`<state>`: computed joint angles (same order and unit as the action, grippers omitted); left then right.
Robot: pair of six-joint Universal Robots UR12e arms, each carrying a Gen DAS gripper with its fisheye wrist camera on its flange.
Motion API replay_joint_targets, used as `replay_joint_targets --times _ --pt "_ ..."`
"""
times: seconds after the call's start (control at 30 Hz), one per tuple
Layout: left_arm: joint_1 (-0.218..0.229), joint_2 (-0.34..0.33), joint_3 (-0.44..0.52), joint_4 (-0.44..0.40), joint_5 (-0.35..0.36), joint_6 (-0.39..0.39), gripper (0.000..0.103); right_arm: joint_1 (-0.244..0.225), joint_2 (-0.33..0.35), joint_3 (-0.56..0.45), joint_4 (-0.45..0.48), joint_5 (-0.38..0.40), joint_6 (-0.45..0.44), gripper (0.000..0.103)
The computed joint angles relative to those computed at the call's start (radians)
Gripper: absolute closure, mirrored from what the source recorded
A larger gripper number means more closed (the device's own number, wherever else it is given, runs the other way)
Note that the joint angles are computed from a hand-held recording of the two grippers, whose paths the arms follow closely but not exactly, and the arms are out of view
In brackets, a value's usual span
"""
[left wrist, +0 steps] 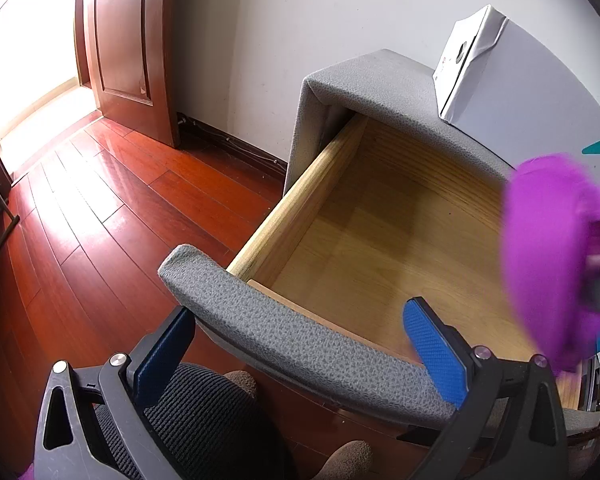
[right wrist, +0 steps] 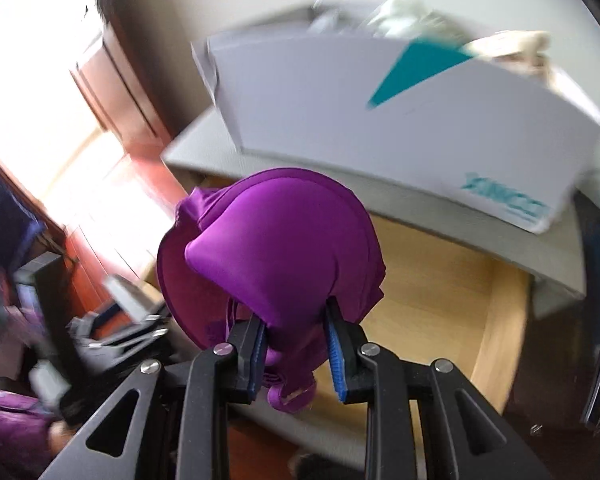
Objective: Take underwear out of drawer
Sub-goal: 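Lift the purple bra with the right gripper into the XINCCI box and release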
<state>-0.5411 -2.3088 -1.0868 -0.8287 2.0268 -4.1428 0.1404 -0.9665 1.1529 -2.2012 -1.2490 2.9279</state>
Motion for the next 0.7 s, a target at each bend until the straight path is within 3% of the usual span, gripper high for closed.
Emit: replay_joint_targets --times 0.13,0.33,0.7 --pt "-0.001 0.001 -0.003 0.002 0.001 -0.001 0.000 -0.028 -0.058 0.044 -0.075 0.039 0.061 0.077" --pt "-0.001 0.001 -0.004 0.003 0.002 0.000 0.000 -0.059 -0.080 0.007 -0.161 0.097 0.141 0.077" --pt "-0.001 0.001 -0.004 0.004 0.002 0.000 0.000 -0.067 0.047 -0.253 -0.235 0.044 0.239 0.077"
